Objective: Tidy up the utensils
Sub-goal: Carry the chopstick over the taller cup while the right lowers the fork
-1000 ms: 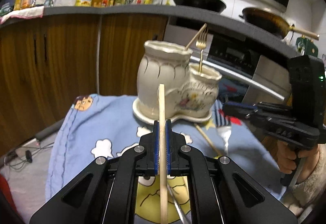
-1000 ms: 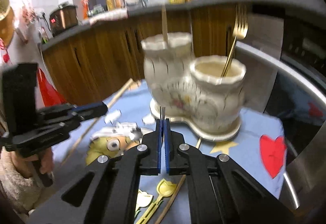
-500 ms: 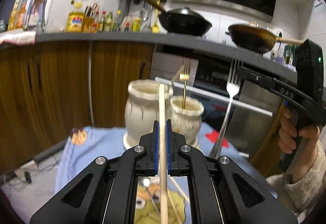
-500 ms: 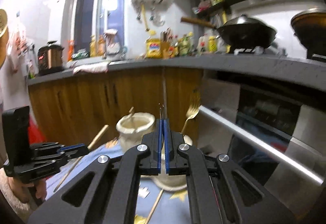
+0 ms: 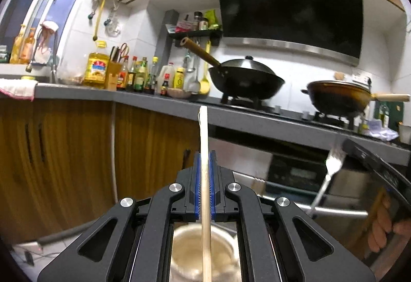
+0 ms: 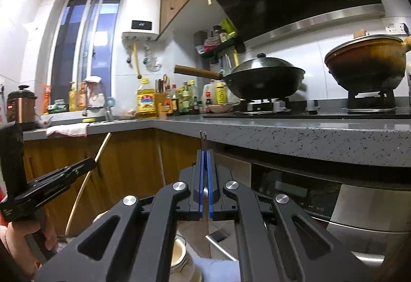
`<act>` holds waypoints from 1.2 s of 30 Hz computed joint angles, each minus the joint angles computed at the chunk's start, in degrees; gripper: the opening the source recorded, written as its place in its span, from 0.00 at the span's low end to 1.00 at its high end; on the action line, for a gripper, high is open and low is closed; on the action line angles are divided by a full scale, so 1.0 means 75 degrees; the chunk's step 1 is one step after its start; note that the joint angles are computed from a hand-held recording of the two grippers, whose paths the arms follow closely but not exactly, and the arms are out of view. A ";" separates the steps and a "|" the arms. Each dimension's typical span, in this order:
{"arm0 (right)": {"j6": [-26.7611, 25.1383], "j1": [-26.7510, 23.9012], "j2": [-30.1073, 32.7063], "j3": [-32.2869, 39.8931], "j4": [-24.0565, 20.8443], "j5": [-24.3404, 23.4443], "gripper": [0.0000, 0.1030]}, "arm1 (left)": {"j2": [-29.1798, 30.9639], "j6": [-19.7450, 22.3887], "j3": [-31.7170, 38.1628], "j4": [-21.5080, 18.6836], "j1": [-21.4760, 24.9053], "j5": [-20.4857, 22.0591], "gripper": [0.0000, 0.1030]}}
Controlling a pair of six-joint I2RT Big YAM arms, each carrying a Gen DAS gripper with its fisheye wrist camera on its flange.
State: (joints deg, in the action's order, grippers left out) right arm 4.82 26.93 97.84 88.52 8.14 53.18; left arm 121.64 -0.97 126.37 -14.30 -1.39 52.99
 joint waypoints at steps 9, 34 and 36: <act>0.0548 -0.0244 0.0229 0.0196 -0.0770 -0.0307 0.02 | 0.0787 -0.0160 0.0927 0.0369 -0.0401 -0.0962 0.06; -0.0478 -0.0085 0.0845 0.0501 -0.0906 -0.0193 0.02 | -0.0676 0.1088 -0.2109 0.0746 0.0123 -0.0713 0.06; -0.0418 -0.0084 0.0891 0.0570 -0.1084 -0.0215 0.02 | -0.0727 0.1281 -0.2177 0.0605 0.0150 -0.0738 0.06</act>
State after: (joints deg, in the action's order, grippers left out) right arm 1.68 26.30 104.53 92.80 0.01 51.56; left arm 116.18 8.64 110.04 -9.76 -0.27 47.45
